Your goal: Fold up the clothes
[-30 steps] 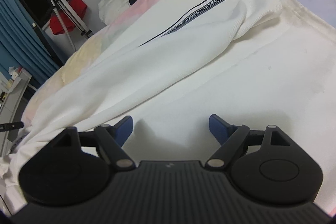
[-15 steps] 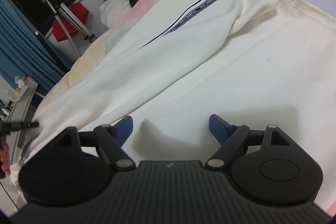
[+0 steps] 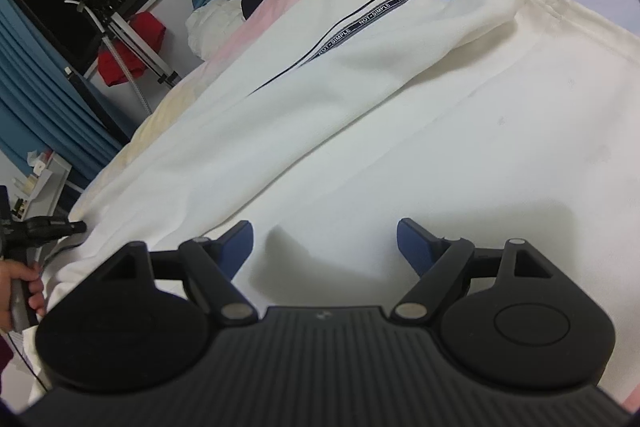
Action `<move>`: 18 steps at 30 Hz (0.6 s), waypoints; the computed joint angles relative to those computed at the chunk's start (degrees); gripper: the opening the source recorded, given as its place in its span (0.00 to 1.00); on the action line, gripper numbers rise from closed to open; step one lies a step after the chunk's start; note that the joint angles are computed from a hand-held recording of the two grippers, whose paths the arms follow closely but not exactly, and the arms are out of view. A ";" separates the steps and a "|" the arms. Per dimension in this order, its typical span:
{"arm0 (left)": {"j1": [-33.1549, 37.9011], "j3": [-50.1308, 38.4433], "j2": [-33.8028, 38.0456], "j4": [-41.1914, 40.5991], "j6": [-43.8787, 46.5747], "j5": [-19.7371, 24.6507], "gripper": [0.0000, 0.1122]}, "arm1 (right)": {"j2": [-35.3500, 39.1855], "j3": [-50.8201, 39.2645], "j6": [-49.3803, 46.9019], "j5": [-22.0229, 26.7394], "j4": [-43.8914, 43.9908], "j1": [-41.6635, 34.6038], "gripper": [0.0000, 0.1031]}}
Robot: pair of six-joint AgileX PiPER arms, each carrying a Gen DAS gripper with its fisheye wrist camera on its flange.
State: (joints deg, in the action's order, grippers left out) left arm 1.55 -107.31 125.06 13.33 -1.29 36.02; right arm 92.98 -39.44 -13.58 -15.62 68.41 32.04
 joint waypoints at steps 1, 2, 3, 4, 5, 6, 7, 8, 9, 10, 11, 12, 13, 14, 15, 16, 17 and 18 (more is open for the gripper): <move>-0.02 1.48 -1.13 -0.05 -0.58 -0.61 0.22 | 0.25 -0.21 -0.24 -0.16 0.10 0.05 0.80; -0.17 2.97 -2.29 0.32 -1.70 -1.17 0.27 | 0.41 -0.50 -1.51 -0.35 1.09 0.28 0.80; -0.19 5.07 -4.06 0.40 -2.14 -2.08 0.35 | 0.42 -0.62 -2.48 -0.56 1.80 0.45 0.80; -0.09 7.00 -5.73 0.17 -2.57 -2.91 0.39 | 0.42 -0.70 -3.32 -0.77 2.38 0.62 0.80; 0.06 8.97 -7.42 -0.24 -2.88 -3.77 0.42 | 0.19 -0.66 -3.83 -0.84 2.86 0.74 0.80; 0.66 11.80 -10.31 -2.48 -2.29 -4.23 0.43 | -0.06 -0.59 -4.29 -0.89 3.31 0.85 0.79; 1.64 15.54 -13.90 -6.48 -0.59 -4.98 0.44 | -0.31 -0.53 -4.74 -0.95 3.75 0.96 0.79; 2.86 20.15 -18.34 -10.62 1.64 -5.80 0.45 | -0.74 -0.33 -5.39 -1.22 4.39 1.22 0.79; 4.30 24.37 -22.77 -15.36 4.62 -6.13 0.49 | -1.19 -0.10 -6.31 -1.65 5.21 1.63 0.79; 6.18 28.43 -27.28 -20.46 8.03 -5.97 0.51 | -1.65 -0.06 -8.16 -2.28 6.91 2.20 0.79; 8.54 32.70 -32.27 -25.68 11.19 -5.15 0.52 | -2.22 0.11 -9.82 -2.99 8.31 2.74 0.79; 11.54 36.36 -37.17 -31.41 15.24 -3.38 0.55 | -2.80 0.29 -11.42 -3.72 9.62 3.29 0.79; 15.10 39.68 -41.96 -35.77 18.46 -0.79 0.55 | -3.46 0.49 -13.01 -4.60 10.96 3.93 0.79; 19.78 42.10 -46.44 -40.51 22.48 3.32 0.55 | -4.03 0.48 -14.97 -5.30 12.65 4.47 0.79; 25.50 43.98 -50.61 -45.34 26.74 8.41 0.56 | -4.72 0.59 -16.73 -6.01 14.16 5.10 0.79; 31.23 45.52 -54.17 -48.07 29.88 13.04 0.56 | -5.42 0.71 -18.36 -6.73 15.54 5.74 0.79; 36.96 46.49 -57.38 -49.43 31.79 17.51 0.56 | -6.21 0.91 -19.95 -7.41 16.78 6.45 0.79; 42.69 46.81 -60.16 -49.77 32.64 21.97 0.57 | -7.00 1.10 -21.50 -8.11 17.97 7.18 0.79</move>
State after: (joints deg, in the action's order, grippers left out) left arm 44.24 -60.50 64.91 -36.44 31.35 57.99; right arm 85.98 -38.34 -35.08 -23.73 86.38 39.23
